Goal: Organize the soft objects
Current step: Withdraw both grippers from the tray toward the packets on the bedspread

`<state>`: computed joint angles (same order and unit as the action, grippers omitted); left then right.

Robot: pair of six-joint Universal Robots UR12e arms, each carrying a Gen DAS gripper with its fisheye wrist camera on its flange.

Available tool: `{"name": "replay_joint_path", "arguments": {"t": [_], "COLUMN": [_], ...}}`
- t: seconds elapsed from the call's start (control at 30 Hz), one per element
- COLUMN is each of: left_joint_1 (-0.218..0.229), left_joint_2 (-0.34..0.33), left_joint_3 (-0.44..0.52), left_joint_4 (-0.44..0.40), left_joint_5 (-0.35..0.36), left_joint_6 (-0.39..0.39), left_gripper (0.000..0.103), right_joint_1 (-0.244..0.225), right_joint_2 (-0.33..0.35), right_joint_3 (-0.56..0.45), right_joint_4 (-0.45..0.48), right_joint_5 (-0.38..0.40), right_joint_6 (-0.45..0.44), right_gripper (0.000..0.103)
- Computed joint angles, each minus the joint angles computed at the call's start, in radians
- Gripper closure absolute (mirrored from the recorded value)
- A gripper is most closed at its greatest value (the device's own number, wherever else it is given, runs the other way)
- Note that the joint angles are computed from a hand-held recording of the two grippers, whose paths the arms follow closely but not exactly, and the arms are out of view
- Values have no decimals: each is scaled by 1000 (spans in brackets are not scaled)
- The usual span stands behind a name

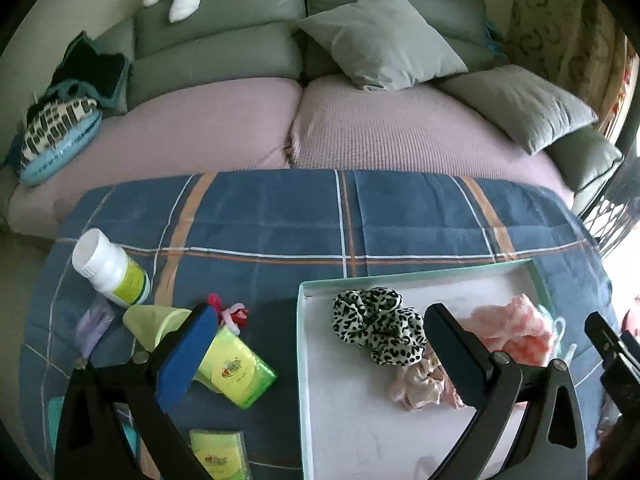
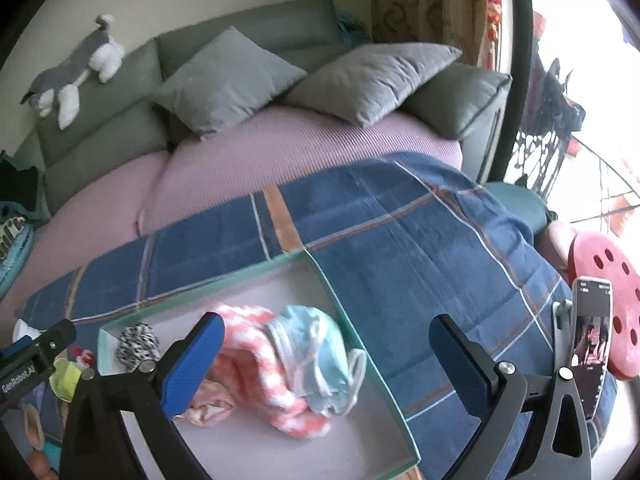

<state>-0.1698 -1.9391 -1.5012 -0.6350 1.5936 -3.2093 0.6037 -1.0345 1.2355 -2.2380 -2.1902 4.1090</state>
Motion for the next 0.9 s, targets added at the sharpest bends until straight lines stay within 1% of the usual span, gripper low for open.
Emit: {"name": "replay_joint_path", "arguments": {"t": [0.07,0.13,0.3,0.37,0.5,0.67,0.77,0.8,0.9], "left_joint_1": [15,23,36,44,70,96,111,118,134], "left_joint_2": [9,15,34,40,57,74,80,82,90], "left_joint_3": [-2,-4,-19,-25,-40,-57,-58,-58,-65], "left_joint_4": [-14,-24,-42,-48,-48,-47,-75,-94,-115], "left_joint_5": [-23,-18,84,110,108,120,127,132,141], "left_joint_6": [-17,-24,-36,-48,-79,-111,-138,-153,-188], "left_gripper": [0,0,0,0,0,0,0,0,0], "right_joint_1": [6,13,30,35,44,58,64,65,68], "right_joint_2": [8,21,59,73,101,130,148,156,172], "right_joint_3": [-17,-43,-106,-125,-163,-206,-231,-241,-261], "right_joint_4": [3,13,14,-1,-22,-26,-35,-40,-49], "right_joint_5": [-5,-6,18,34,77,98,122,138,176], "right_joint_6": [-21,-42,-112,-137,-184,-232,-261,-271,-293], "right_gripper": [0,0,0,0,0,0,0,0,0]}}
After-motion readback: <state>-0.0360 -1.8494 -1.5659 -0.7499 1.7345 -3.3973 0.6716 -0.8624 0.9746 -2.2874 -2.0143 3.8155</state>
